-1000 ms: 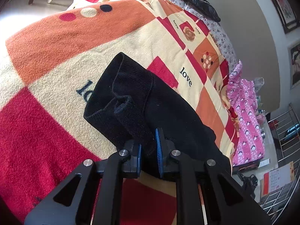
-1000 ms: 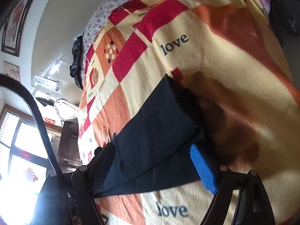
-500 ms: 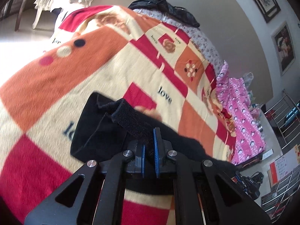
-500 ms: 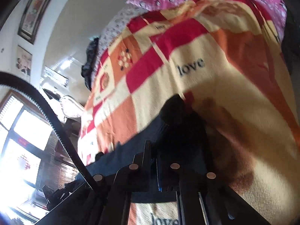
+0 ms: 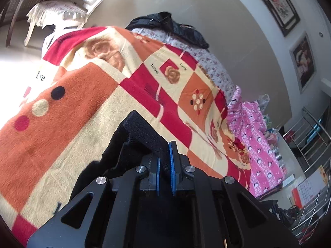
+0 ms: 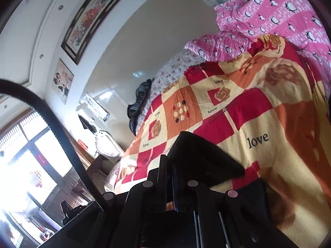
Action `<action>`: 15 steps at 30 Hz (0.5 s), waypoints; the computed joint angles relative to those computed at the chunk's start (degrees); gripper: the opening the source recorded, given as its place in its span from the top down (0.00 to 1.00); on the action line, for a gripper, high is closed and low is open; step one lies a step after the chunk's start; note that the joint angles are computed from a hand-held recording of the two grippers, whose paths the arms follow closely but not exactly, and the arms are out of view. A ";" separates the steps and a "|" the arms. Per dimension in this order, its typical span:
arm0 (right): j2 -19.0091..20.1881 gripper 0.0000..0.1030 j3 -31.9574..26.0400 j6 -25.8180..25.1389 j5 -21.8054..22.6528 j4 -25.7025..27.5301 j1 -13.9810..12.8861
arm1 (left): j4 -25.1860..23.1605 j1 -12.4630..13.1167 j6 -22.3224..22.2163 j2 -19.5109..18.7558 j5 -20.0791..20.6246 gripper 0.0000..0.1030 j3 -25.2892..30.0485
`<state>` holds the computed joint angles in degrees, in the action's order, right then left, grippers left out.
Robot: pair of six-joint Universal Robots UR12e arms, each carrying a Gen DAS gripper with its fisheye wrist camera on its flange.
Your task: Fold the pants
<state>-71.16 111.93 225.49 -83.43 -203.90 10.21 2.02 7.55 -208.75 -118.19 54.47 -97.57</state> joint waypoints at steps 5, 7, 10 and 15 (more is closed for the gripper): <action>9.26 0.95 -10.44 4.52 3.43 -0.31 -2.46 | -10.49 -0.93 -2.64 -7.36 1.46 0.90 11.37; 11.13 0.88 -13.92 7.71 0.83 7.97 -2.58 | -15.98 -1.02 -5.48 -8.41 3.48 0.89 12.98; 11.70 0.87 -14.68 7.14 3.37 10.48 -2.61 | -12.80 -0.60 -4.23 -8.28 2.15 0.74 11.35; 10.90 0.66 -14.11 -7.48 3.34 9.54 -1.16 | -6.64 0.28 -7.59 -7.84 3.75 0.44 9.39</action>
